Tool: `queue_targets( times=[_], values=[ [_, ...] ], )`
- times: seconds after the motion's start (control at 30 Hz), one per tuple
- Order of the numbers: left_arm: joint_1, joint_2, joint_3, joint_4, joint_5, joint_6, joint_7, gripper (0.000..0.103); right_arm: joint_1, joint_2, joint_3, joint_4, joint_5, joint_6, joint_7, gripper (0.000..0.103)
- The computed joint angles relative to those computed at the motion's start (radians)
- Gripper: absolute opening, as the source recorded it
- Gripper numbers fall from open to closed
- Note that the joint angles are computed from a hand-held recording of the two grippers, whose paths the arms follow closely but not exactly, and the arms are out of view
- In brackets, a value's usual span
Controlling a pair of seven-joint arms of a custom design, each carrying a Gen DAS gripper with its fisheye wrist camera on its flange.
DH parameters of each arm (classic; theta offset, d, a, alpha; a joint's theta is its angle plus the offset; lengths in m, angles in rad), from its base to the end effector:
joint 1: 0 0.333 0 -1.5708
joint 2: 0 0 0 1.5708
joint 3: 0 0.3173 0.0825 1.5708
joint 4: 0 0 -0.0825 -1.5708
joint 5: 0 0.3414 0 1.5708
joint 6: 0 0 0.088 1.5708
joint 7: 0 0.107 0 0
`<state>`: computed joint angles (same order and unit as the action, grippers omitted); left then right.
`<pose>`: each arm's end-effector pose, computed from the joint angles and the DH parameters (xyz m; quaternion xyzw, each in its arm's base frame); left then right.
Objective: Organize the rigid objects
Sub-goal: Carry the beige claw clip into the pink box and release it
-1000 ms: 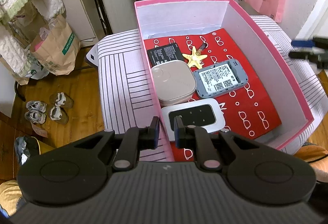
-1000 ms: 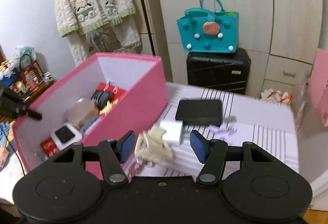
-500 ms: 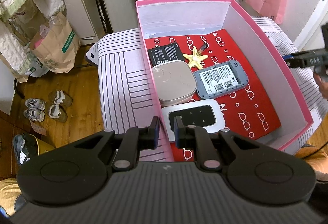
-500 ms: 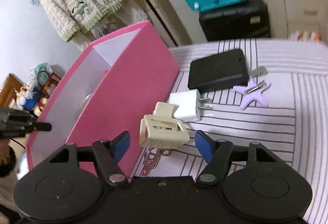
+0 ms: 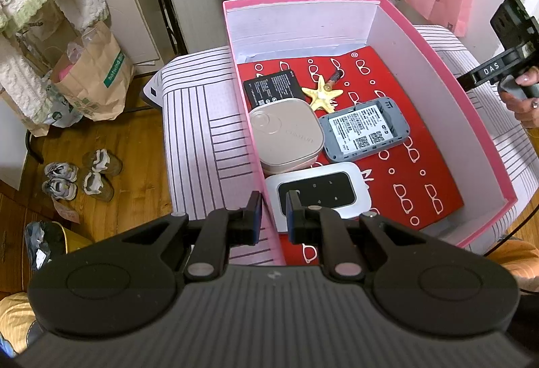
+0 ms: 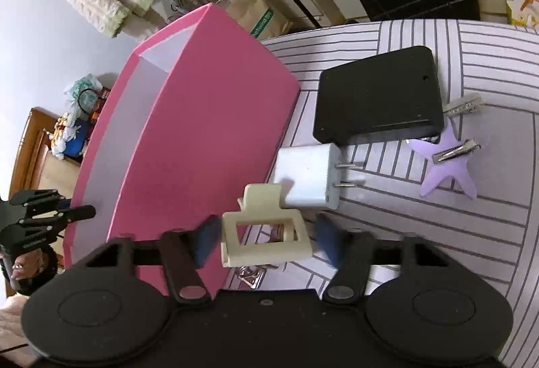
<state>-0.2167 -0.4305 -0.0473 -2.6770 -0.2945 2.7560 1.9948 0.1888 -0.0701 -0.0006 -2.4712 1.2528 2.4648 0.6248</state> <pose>0.3779 -0.0905 0.4548 -0.5152 0.8160 -0.2215 0.1403 0.4375 0.0818 0.3570 -0.6941 0.6099 0.1272 0.3606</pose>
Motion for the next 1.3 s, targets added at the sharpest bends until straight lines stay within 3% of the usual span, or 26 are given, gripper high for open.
queue_targets(
  times=[0.2,0.47,0.7,0.83,0.97,1.07,1.2,1.3],
  values=[
    [0.002,-0.002,-0.003,-0.001,0.007,0.001,-0.007,0.014,0.06,-0.149,0.033,-0.122,0.001,0.216,-0.028,0.061],
    [0.001,-0.002,-0.001,-0.001,0.009,0.002,-0.011,0.014,0.187,-0.378,0.092,-0.28,-0.02,0.522,-0.012,0.061],
    [-0.004,0.0,0.006,0.003,0.0,0.003,0.001,0.014,0.182,-0.509,0.203,-0.358,-0.221,0.641,0.14,0.061],
    [-0.011,-0.002,0.015,-0.003,-0.014,0.01,0.016,0.014,0.209,-0.531,0.235,-0.35,-0.32,0.653,0.157,0.061],
    [-0.019,-0.004,0.021,-0.013,-0.031,0.024,0.031,0.014,0.301,-0.491,0.16,-0.285,-0.393,0.573,0.13,0.061],
    [-0.023,-0.005,0.025,-0.015,-0.043,0.028,0.038,0.014,0.326,-0.415,0.128,-0.215,-0.475,0.515,0.13,0.061],
    [-0.02,-0.006,0.024,-0.016,-0.043,0.028,0.043,0.014,0.257,-0.3,0.182,-0.135,-0.66,0.494,0.231,0.061],
    [-0.027,-0.005,0.032,-0.015,-0.056,0.028,0.052,0.014,0.152,-0.193,0.254,-0.055,-0.849,0.48,0.385,0.061]
  ],
)
